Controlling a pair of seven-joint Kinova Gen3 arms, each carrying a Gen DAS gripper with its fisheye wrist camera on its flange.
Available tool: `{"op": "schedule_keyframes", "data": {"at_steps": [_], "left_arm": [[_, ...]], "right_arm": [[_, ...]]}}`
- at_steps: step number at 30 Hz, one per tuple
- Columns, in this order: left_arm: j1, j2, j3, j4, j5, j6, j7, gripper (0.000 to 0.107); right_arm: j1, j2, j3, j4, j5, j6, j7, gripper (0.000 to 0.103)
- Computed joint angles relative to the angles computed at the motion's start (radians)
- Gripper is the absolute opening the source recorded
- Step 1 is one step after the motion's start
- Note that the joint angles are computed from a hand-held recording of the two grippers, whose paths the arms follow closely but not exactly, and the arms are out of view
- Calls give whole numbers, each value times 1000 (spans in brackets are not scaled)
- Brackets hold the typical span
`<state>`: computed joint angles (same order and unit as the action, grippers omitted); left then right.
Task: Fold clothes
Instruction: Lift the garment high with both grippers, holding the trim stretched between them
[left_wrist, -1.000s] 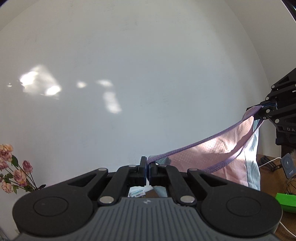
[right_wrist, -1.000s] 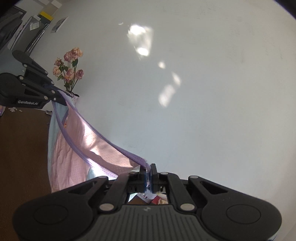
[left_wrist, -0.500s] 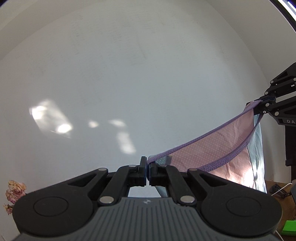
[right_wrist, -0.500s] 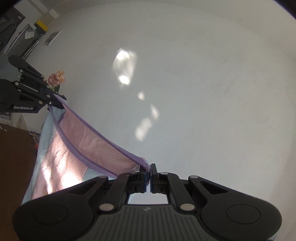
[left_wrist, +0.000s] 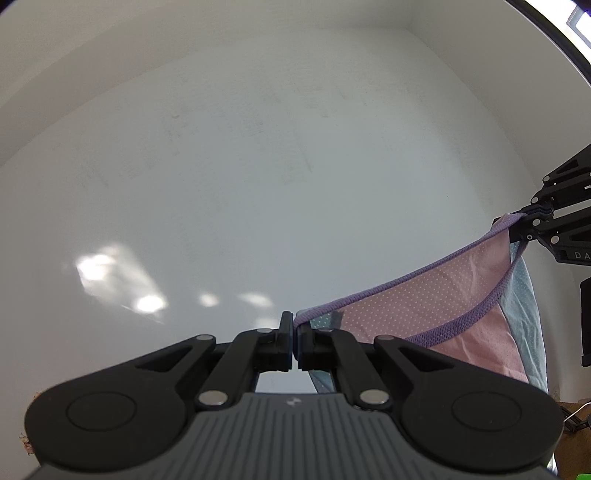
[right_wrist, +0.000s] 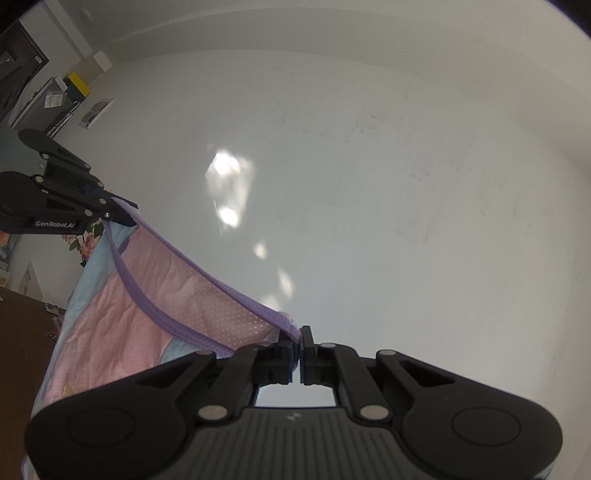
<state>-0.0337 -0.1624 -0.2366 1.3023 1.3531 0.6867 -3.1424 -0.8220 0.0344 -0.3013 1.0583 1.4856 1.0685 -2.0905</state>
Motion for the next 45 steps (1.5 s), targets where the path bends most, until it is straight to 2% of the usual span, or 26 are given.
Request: {"op": "schedule_keyframes", "data": {"at_steps": [7, 14, 17, 22, 24, 25, 27, 28, 30, 32, 35, 38, 39, 41, 45], "left_arm": [[-9, 33, 22, -27, -64, -4, 51, 2], [-50, 142, 110, -84, -132, -46, 108, 2], [-69, 211, 163, -135, -218, -57, 179, 2], [-82, 355, 260, -266, -417, -94, 337, 2], [-56, 414, 261, -330, -499, -106, 402, 2], [-22, 445, 235, -369, -539, -108, 440, 2], [62, 508, 162, -448, -621, -141, 520, 2], [102, 541, 131, -485, -661, -182, 554, 2], [136, 587, 126, -543, -728, -263, 611, 2], [112, 603, 195, -560, -731, -345, 611, 2], [34, 591, 334, -544, -651, -417, 506, 2], [-62, 592, 471, -553, -661, -396, 470, 2], [-97, 589, 518, -549, -680, -381, 477, 2], [-156, 561, 597, -497, -690, -385, 452, 2], [-196, 517, 630, -435, -701, -377, 437, 2]], "right_arm": [[17, 30, 34, -31, -72, -23, 36, 2], [71, 100, 136, -95, -251, -105, 107, 2], [120, 156, 181, -155, -373, -143, 167, 2], [204, 276, 244, -283, -558, -175, 269, 2], [228, 319, 273, -319, -602, -202, 280, 2], [241, 343, 280, -343, -616, -212, 289, 2], [260, 386, 295, -369, -606, -246, 262, 2], [250, 416, 330, -388, -581, -267, 225, 2], [223, 490, 422, -458, -529, -303, 143, 2], [199, 539, 515, -493, -472, -362, 62, 2], [145, 543, 654, -473, -427, -432, -60, 2], [93, 515, 755, -397, -361, -498, -182, 2], [89, 504, 754, -371, -320, -512, -223, 2], [98, 482, 698, -342, -246, -503, -255, 2], [86, 428, 634, -276, -214, -478, -232, 2]]}}
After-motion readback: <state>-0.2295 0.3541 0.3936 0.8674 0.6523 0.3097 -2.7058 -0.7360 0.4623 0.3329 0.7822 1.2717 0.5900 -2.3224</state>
